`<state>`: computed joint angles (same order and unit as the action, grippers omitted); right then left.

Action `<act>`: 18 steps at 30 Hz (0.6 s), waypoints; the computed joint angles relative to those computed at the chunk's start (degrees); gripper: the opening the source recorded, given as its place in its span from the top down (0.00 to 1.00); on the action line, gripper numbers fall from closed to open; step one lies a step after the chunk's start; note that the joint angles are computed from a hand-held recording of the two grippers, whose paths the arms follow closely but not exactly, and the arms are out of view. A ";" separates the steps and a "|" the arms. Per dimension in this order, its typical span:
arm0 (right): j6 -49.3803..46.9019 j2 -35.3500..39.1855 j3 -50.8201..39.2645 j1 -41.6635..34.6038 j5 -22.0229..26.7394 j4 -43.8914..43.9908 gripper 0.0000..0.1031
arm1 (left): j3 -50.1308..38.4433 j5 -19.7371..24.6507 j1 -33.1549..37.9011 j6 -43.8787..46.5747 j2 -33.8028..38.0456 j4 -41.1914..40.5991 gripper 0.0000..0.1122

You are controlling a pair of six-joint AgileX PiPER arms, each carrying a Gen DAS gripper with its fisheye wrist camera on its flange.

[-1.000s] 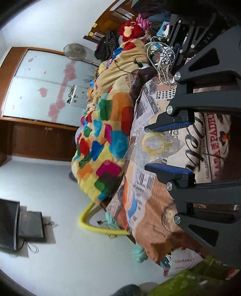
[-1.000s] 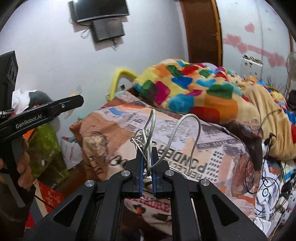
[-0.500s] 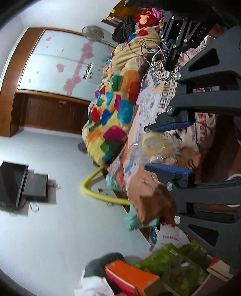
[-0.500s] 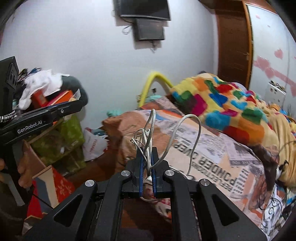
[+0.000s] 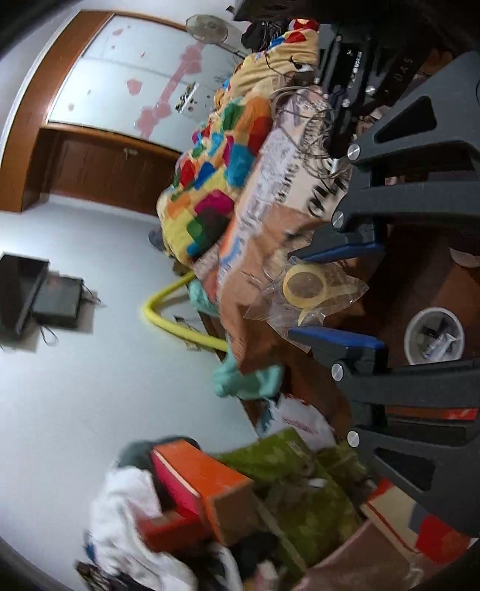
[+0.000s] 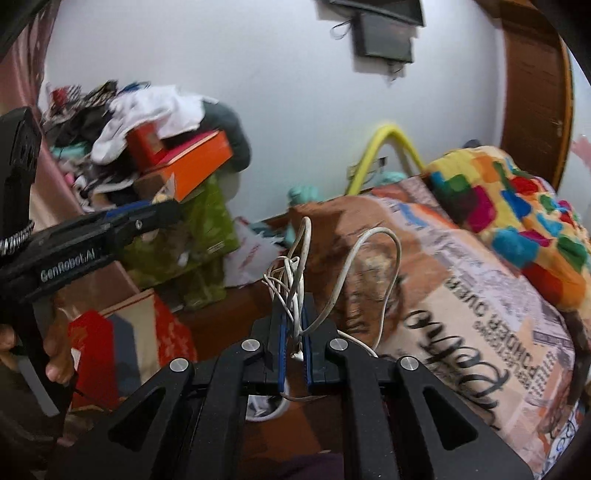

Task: Collect trash
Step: 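Carry the cable with the right gripper while the left carries the bag to the cup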

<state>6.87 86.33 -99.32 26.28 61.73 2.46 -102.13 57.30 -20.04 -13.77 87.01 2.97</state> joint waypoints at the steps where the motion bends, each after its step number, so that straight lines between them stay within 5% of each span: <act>1: 0.64 0.85 -0.18 1.14 -0.02 -0.19 0.93 | 3.33 -0.86 1.21 0.36 -1.63 -0.54 0.71; 9: 2.35 8.32 -1.02 6.56 0.55 0.93 0.93 | 23.94 -4.39 9.46 3.93 -8.33 -5.92 0.71; 18: 2.55 17.94 -4.30 9.97 3.68 2.81 0.93 | 37.38 -6.91 15.78 8.70 -9.40 -12.85 0.71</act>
